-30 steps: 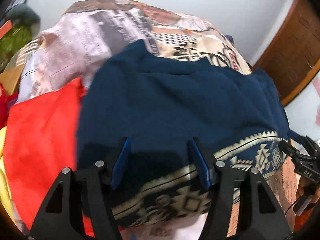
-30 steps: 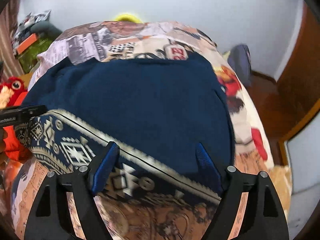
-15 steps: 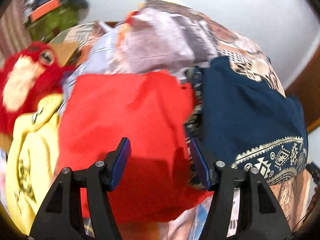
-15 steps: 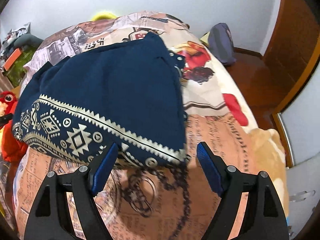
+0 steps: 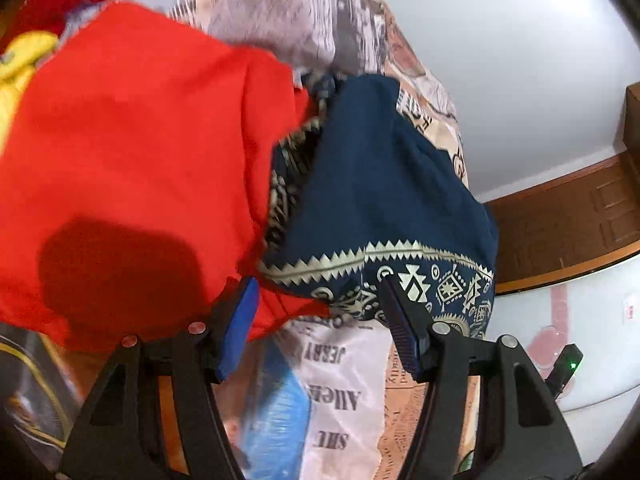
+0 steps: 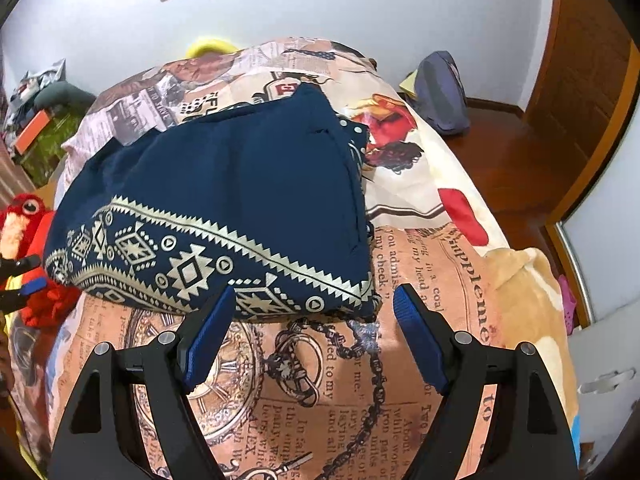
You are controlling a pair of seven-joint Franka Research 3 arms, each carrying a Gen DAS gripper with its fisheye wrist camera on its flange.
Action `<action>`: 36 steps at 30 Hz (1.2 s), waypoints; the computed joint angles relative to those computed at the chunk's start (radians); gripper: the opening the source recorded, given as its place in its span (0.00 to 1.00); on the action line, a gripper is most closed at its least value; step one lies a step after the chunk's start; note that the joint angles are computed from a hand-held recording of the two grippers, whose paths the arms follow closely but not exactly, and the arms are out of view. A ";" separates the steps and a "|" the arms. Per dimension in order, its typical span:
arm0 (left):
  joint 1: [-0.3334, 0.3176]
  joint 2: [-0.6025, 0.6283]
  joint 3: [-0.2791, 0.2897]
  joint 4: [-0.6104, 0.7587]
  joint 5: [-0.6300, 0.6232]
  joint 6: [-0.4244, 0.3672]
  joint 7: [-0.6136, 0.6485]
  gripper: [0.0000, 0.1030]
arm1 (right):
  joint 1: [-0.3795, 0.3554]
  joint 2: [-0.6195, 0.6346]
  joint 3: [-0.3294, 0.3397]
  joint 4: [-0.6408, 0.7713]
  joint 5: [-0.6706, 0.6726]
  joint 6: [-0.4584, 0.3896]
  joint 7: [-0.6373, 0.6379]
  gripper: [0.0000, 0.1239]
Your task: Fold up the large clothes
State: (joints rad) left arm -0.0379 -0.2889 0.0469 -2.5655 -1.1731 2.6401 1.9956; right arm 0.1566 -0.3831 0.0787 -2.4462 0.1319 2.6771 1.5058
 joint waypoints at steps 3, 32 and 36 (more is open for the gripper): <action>0.003 0.058 -0.011 0.029 -0.004 0.014 -0.020 0.59 | 0.004 0.001 0.001 -0.001 -0.004 -0.005 -0.008 0.63; -0.071 0.126 -0.043 0.082 0.145 0.162 -0.155 0.34 | 0.022 0.015 0.006 0.014 0.002 -0.025 -0.014 0.63; -0.058 0.168 -0.075 0.119 0.168 0.222 -0.179 0.34 | 0.016 0.024 0.016 0.014 -0.018 -0.029 0.002 0.63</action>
State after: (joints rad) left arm -0.0956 -0.1212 -0.0279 -2.4465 -1.0050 2.8617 1.8169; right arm 0.1727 -0.3592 0.0944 -2.4318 0.1141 2.6480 1.5081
